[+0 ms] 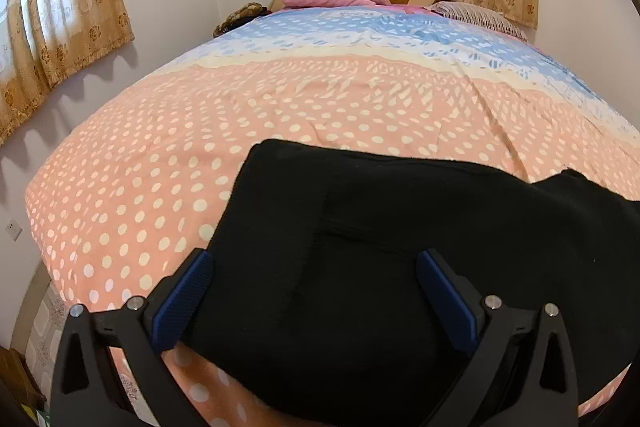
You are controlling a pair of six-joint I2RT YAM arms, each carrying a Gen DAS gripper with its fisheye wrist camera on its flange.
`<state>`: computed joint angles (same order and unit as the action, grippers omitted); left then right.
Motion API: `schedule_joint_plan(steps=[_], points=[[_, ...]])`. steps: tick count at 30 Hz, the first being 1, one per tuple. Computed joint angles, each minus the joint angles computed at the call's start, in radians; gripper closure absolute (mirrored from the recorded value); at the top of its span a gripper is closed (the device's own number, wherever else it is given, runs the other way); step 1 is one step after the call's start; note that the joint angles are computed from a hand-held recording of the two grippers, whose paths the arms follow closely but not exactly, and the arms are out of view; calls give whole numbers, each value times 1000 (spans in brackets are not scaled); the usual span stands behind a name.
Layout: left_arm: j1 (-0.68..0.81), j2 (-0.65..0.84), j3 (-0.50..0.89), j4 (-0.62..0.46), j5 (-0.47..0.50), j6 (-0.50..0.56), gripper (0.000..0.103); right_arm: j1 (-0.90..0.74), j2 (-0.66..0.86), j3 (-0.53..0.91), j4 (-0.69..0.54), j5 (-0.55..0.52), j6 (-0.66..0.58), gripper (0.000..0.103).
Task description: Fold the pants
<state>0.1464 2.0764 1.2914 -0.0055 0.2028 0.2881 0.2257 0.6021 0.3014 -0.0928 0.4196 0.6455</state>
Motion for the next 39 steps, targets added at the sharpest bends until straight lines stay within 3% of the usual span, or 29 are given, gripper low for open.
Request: schedule_joint_plan(steps=[6,17,30,39], points=[[0,-4,-12,16,-2,1,0,82,167,54,114,15,-34,87],[2,-4,-22,32,1,2,0,196,412,174,206,32,-98,87],[0,-5,-26,35,0,0,0,251,814,446,102,7,-148,87],[0,-6,-26,36,0,0,0,263,934,505,143,-37,-148,87]])
